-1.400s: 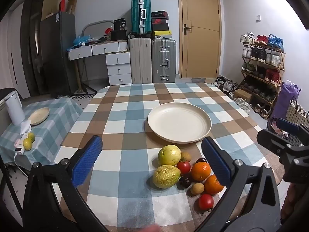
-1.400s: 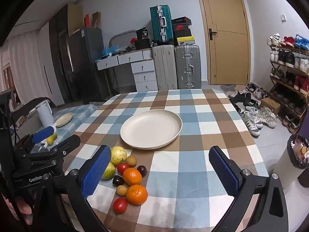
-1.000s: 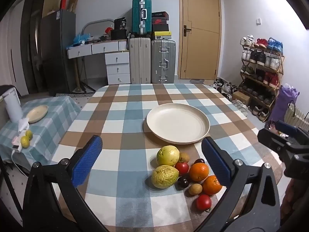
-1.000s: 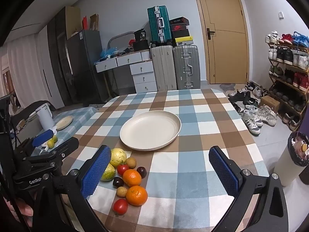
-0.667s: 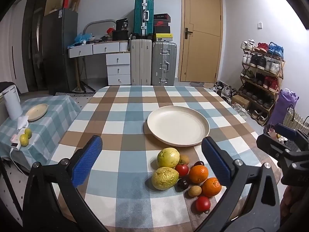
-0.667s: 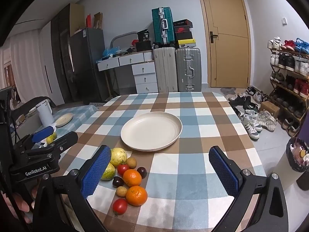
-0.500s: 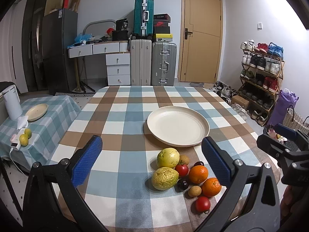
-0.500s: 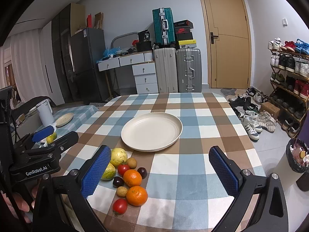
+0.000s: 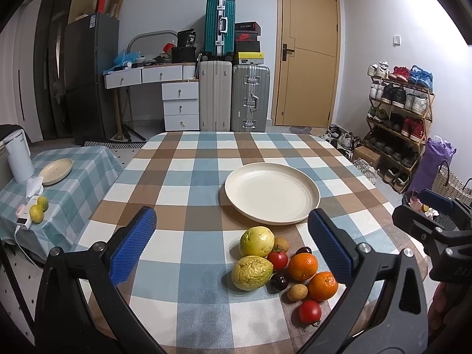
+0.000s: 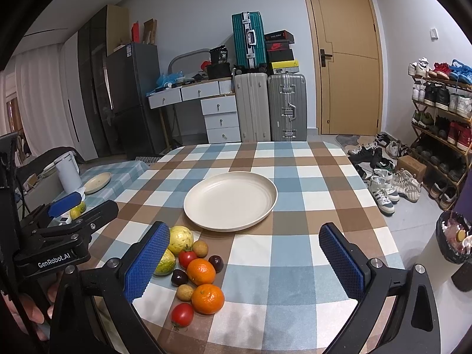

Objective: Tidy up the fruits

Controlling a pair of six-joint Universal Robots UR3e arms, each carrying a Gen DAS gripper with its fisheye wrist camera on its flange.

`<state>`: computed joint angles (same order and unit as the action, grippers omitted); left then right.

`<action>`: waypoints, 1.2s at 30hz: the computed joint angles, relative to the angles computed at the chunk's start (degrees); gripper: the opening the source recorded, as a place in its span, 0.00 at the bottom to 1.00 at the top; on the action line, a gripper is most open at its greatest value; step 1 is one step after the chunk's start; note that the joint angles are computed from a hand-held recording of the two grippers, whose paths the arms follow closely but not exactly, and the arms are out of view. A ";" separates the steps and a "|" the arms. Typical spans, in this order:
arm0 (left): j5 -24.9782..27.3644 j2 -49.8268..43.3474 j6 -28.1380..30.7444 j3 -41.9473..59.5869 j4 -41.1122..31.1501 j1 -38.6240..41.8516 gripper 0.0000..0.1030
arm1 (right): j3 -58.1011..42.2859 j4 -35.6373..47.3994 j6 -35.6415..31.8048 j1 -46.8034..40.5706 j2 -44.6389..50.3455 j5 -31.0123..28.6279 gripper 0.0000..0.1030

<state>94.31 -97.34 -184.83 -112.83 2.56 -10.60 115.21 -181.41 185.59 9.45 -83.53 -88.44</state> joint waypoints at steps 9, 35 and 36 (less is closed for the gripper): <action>-0.08 -0.17 -0.18 -0.09 0.62 0.18 0.99 | 0.17 -0.13 -0.03 0.03 -0.02 0.03 1.00; -0.57 0.04 -0.46 -0.72 1.52 0.60 0.99 | -0.03 -0.10 0.14 0.25 0.15 -0.22 1.00; -0.62 0.09 -0.47 -0.74 1.48 0.63 0.99 | -0.05 -0.03 0.16 0.22 0.14 -0.17 1.00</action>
